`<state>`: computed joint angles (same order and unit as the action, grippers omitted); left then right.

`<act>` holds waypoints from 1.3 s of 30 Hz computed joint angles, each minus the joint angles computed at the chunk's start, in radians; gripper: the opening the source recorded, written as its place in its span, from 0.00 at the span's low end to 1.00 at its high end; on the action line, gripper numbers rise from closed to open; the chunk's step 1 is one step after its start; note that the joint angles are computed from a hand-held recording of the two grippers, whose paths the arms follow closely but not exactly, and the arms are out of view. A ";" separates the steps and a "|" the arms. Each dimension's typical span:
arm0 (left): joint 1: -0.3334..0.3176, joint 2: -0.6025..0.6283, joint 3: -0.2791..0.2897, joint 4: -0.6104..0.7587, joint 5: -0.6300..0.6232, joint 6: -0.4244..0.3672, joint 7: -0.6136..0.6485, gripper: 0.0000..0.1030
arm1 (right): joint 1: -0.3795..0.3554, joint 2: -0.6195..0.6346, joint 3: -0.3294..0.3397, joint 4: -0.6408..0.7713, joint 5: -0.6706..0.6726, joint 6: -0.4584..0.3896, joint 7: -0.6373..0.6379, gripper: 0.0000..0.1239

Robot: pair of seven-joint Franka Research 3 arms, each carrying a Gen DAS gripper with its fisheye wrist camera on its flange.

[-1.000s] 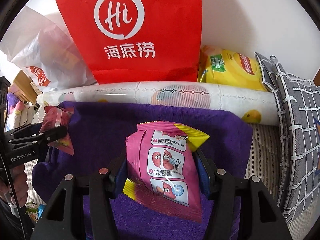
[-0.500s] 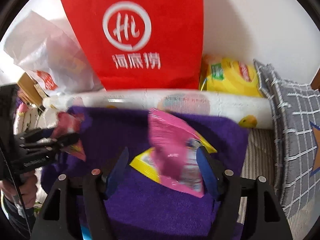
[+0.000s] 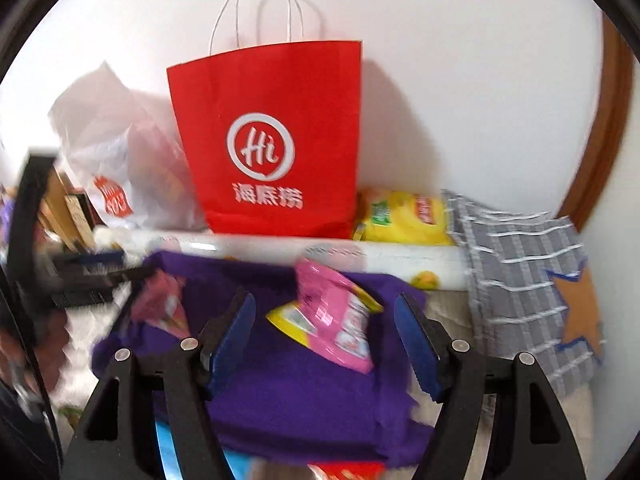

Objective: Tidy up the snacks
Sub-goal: 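Open the right tool over the purple towel while the left tool releases its wrapper there, then grasp the yellow chip bag with the right tool while the left tool grasps the green snack bag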

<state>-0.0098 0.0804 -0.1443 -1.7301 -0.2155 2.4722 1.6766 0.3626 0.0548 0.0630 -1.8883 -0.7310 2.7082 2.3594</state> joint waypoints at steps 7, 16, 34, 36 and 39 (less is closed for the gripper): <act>-0.018 -0.053 -0.005 -0.018 -0.035 -0.004 0.045 0.70 | -0.045 -0.174 0.035 -0.253 0.062 0.004 0.021 0.57; -0.053 -0.142 0.007 -0.080 -0.028 0.013 0.054 0.70 | -0.090 -0.284 0.093 -0.485 0.357 0.101 -0.025 0.57; -0.056 -0.456 0.151 -0.479 -0.016 0.041 0.079 0.70 | -0.219 -0.272 0.226 -0.580 0.188 0.245 0.130 0.33; -0.057 -0.475 0.169 -0.508 -0.020 0.022 0.076 0.70 | -0.237 -0.298 0.247 -0.591 0.158 0.236 0.155 0.32; -0.073 -0.497 0.200 -0.550 -0.059 -0.004 0.105 0.70 | -0.259 -0.335 0.274 -0.612 0.138 0.232 0.186 0.31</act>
<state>-0.0824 -0.4165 0.0560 -2.2802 -0.2749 2.4681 1.7818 0.1037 -0.2797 0.3371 -2.4998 -0.5931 2.9404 2.5449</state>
